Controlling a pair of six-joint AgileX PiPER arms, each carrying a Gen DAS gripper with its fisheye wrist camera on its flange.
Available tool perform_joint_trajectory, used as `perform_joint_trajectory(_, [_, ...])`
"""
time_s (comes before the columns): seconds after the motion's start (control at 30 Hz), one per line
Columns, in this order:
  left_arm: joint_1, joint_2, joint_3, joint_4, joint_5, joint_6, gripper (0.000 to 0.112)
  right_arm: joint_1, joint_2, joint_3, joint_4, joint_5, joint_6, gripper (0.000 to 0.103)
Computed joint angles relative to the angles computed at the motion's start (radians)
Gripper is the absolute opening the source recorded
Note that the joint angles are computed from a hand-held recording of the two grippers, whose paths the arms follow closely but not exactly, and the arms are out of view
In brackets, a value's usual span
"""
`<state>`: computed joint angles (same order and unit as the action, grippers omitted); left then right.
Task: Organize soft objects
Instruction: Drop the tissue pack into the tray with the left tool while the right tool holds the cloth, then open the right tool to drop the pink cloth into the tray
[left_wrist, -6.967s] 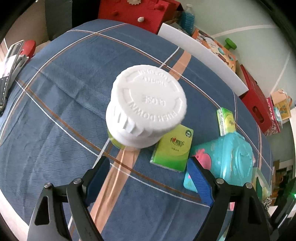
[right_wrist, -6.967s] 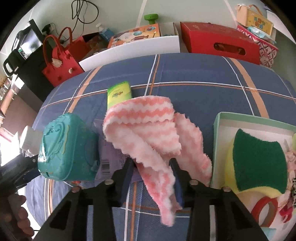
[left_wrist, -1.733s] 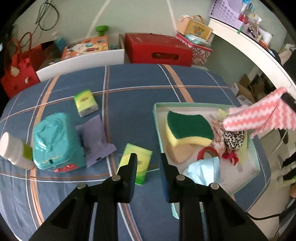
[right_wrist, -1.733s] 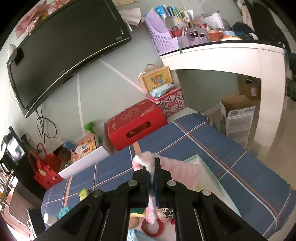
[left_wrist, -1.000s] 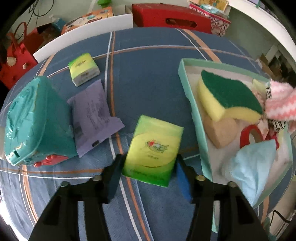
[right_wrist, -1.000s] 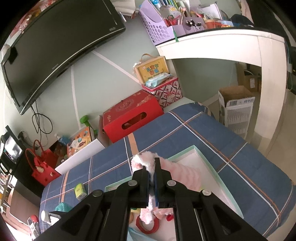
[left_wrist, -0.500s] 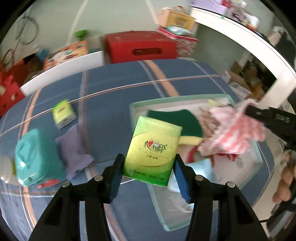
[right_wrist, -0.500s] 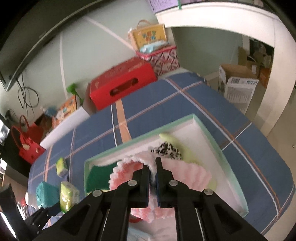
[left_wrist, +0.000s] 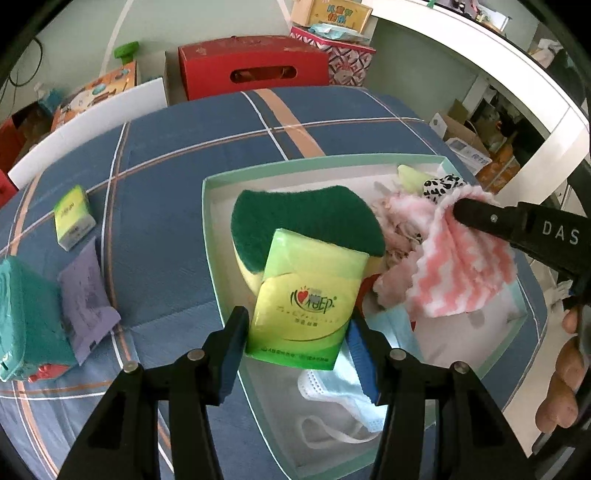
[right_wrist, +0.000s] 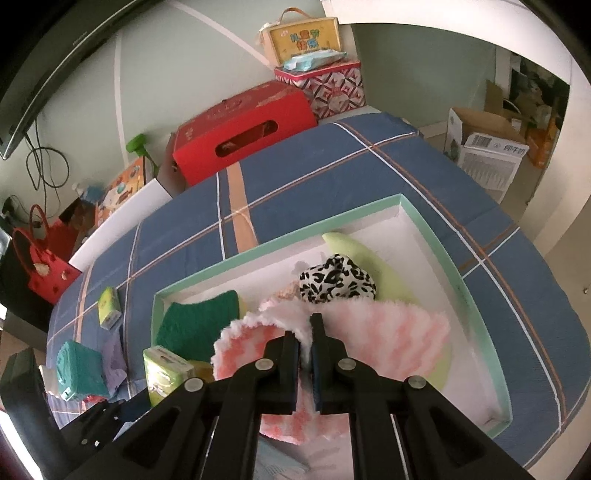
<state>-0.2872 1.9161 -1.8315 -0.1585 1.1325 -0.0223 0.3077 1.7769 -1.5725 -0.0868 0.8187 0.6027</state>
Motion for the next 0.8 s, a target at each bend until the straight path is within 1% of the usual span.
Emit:
perform_joint_trajectory(0.07, [0.006,-0.006,0.001,-0.019,0.009,0.006,0.057,0.008,-0.015,-0.001,-0.032,0.010,0.025,0.008])
perform_joint_trajectory(0.1, [0.008,-0.014,0.002,-0.022,0.011,0.005,0.061,0.012,-0.019,-0.004,-0.045,0.016,0.035,0.011])
perform_joint_trajectory(0.13, [0.009,-0.022,0.004,-0.023,0.009,0.002,0.066,0.017,-0.029,-0.002,-0.061,0.019,0.046,0.020])
perform_joint_trajectory(0.17, [0.010,-0.031,0.005,-0.021,0.010,-0.001,0.067,0.019,-0.032,-0.005,-0.071,0.023,0.052,0.031])
perform_joint_trajectory(0.2, [0.012,-0.041,0.005,-0.022,0.010,-0.003,0.068,0.026,-0.042,-0.003,-0.096,0.029,0.069,0.034])
perform_joint_trajectory(0.37, [0.043,-0.094,0.008,-0.046,0.014,-0.006,0.070,0.047,-0.077,-0.011,-0.156,0.049,0.100,0.035])
perform_joint_trajectory(0.4, [0.048,-0.104,0.009,-0.035,0.013,-0.019,0.072,0.054,-0.086,-0.011,-0.172,0.052,0.111,0.037])
perform_joint_trajectory(0.47, [0.059,-0.120,0.006,-0.004,0.011,-0.048,0.074,0.061,-0.092,-0.016,-0.187,0.062,0.119,0.047])
perform_joint_trajectory(0.5, [0.066,-0.126,0.006,0.008,0.008,-0.058,0.075,0.068,-0.093,-0.022,-0.199,0.072,0.122,0.050])
perform_joint_trajectory(0.57, [0.079,-0.138,0.006,0.042,0.007,-0.082,0.082,0.074,-0.092,-0.029,-0.210,0.084,0.125,0.062])
perform_joint_trajectory(0.6, [0.089,-0.144,0.009,0.053,0.002,-0.089,0.088,0.078,-0.089,-0.035,-0.216,0.093,0.126,0.065])
perform_joint_trajectory(0.63, [0.096,-0.150,0.015,0.062,-0.006,-0.096,0.090,0.079,-0.086,-0.041,-0.216,0.100,0.123,0.068])
perform_joint_trajectory(0.7, [0.117,-0.158,0.022,0.079,-0.015,-0.115,0.090,0.084,-0.080,-0.049,-0.215,0.108,0.114,0.070])
perform_joint_trajectory(0.73, [0.128,-0.157,0.020,0.082,-0.015,-0.120,0.090,0.087,-0.077,-0.053,-0.217,0.113,0.112,0.074])
perform_joint_trajectory(0.77, [0.142,-0.155,0.019,0.087,-0.013,-0.126,0.091,0.089,-0.074,-0.058,-0.219,0.119,0.110,0.080])
perform_joint_trajectory(0.8, [0.154,-0.150,0.010,0.090,-0.004,-0.130,0.093,0.092,-0.070,-0.061,-0.220,0.124,0.107,0.083])
